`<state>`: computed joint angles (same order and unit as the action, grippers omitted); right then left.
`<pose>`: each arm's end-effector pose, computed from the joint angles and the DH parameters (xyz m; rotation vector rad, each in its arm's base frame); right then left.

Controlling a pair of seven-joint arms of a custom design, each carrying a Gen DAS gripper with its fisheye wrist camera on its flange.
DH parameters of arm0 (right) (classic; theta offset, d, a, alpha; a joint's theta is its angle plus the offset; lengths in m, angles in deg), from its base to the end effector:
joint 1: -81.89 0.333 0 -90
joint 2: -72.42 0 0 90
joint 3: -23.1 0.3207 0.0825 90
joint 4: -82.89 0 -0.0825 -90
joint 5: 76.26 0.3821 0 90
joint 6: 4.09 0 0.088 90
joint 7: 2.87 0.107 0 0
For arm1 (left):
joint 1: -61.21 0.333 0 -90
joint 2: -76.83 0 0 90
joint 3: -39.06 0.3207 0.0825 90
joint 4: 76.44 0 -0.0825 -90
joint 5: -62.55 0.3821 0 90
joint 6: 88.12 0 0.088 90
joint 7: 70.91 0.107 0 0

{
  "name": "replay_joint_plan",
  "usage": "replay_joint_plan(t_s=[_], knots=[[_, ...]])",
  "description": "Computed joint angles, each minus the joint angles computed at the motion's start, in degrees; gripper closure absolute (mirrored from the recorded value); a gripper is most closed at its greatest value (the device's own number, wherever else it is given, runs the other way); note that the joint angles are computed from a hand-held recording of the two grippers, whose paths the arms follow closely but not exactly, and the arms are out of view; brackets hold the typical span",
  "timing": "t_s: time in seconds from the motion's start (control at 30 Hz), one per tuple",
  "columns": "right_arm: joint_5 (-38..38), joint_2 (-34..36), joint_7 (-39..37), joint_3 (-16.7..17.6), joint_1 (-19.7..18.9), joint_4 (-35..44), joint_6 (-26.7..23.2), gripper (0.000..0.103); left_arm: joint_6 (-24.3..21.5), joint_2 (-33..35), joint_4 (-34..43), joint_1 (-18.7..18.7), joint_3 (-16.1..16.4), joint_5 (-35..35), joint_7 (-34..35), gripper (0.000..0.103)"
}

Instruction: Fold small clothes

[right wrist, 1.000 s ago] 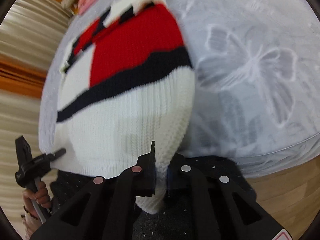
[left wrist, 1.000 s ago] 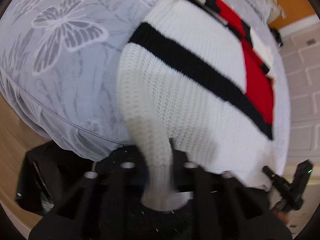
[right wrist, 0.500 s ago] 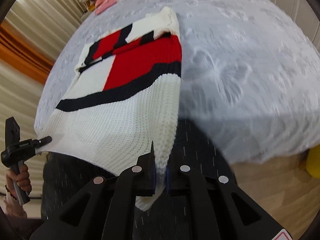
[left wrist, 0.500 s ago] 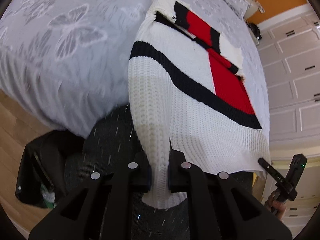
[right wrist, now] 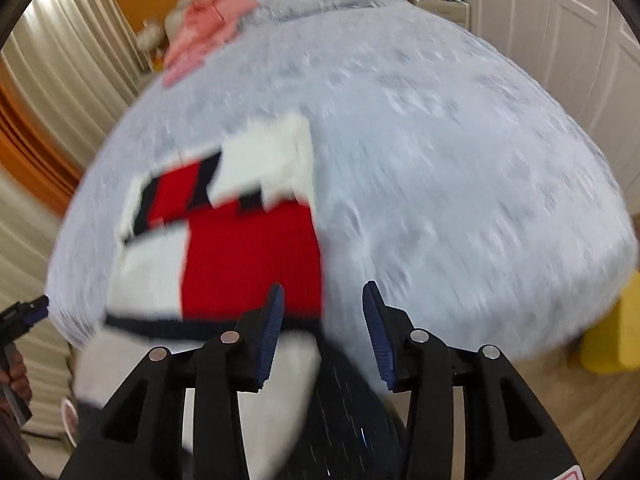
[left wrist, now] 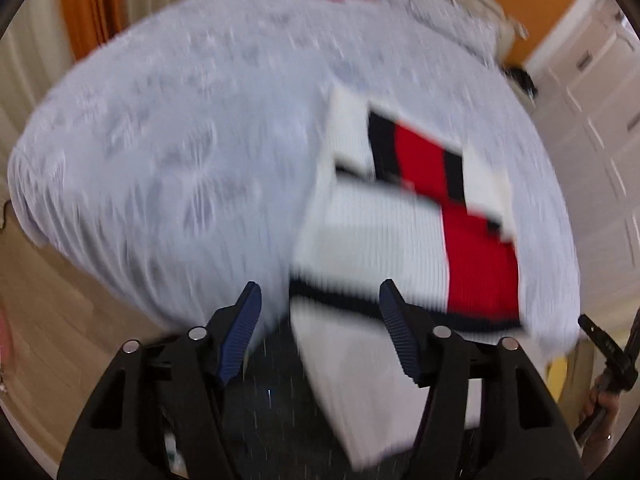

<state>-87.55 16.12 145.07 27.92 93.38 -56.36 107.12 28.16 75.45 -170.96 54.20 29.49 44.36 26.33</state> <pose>0.2659 0.0768 0.6568 -1.0972 2.4249 -0.4631 0.5543 -0.1849 0.6558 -1.7500 2.4584 -0.7746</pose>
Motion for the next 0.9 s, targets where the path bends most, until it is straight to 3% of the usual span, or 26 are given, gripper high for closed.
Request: replay_joint_plan(t_s=[0.17, 0.27, 0.3, 0.33, 0.37, 0.4, 0.5, 0.53, 0.57, 0.67, 0.77, 0.83, 0.9], knots=[[0.76, 16.91, -5.75, -8.59, -0.23, 1.01, 14.24, 0.059, 5.54, 15.46, 15.35, -4.39, -2.21, 7.12, -6.79, 0.043], [3.57, 25.41, -7.92, -9.06, -3.58, 2.40, 20.27, 0.060, 4.04, 24.19, 23.77, -7.97, -2.22, 10.96, -10.97, 0.044], [4.17, 27.06, -8.02, -9.09, -4.28, 2.67, 21.57, 0.063, 3.70, 26.21, 25.54, -8.98, -1.90, 12.10, -12.01, 0.044], [4.89, 28.76, -8.01, -9.31, -4.99, 2.89, 22.93, 0.077, 3.29, 27.94, 26.95, -9.81, -1.60, 13.20, -12.44, 0.044], [5.07, 28.99, -8.13, -8.89, -5.46, 2.67, 23.00, 0.097, 3.88, 29.41, 27.39, -10.72, -1.16, 14.67, -12.69, 0.044], [4.16, 29.40, -8.42, -8.35, -6.29, 2.97, 22.01, 0.099, 2.83, 31.29, 29.14, -11.98, -0.17, 17.18, -13.73, 0.044], [1.03, 27.51, -4.95, -7.57, -10.09, 0.00, 18.89, 0.102, -1.37, 34.32, 31.65, -12.62, 0.97, 19.35, -15.59, 0.044], [0.73, 27.17, -4.17, -6.77, -11.80, -0.23, 15.64, 0.102, -3.49, 35.72, 33.17, -12.25, 0.92, 18.90, -15.96, 0.043], [0.21, 24.98, -3.56, -7.61, -11.51, -1.62, 15.57, 0.102, -5.21, 36.66, 33.93, -11.55, 0.73, 17.94, -16.24, 0.044], [0.53, 20.69, -4.19, -7.27, -10.37, -3.14, 19.31, 0.101, -1.05, 33.93, 29.03, -10.91, 0.60, 17.90, -15.66, 0.044], [2.08, 21.99, -8.13, -7.70, -7.36, -2.37, 23.29, 0.101, 0.74, 33.27, 28.26, -12.02, 0.84, 19.64, -16.61, 0.044], [2.77, 26.14, -10.14, -7.82, -6.94, -0.39, 19.89, 0.101, -3.37, 36.20, 33.04, -13.52, 1.31, 21.61, -17.39, 0.044], [-0.03, 27.26, -7.35, -6.14, -9.45, 0.38, 14.78, 0.100, -4.63, 37.08, 34.57, -14.11, 1.57, 22.35, -17.98, 0.044]])
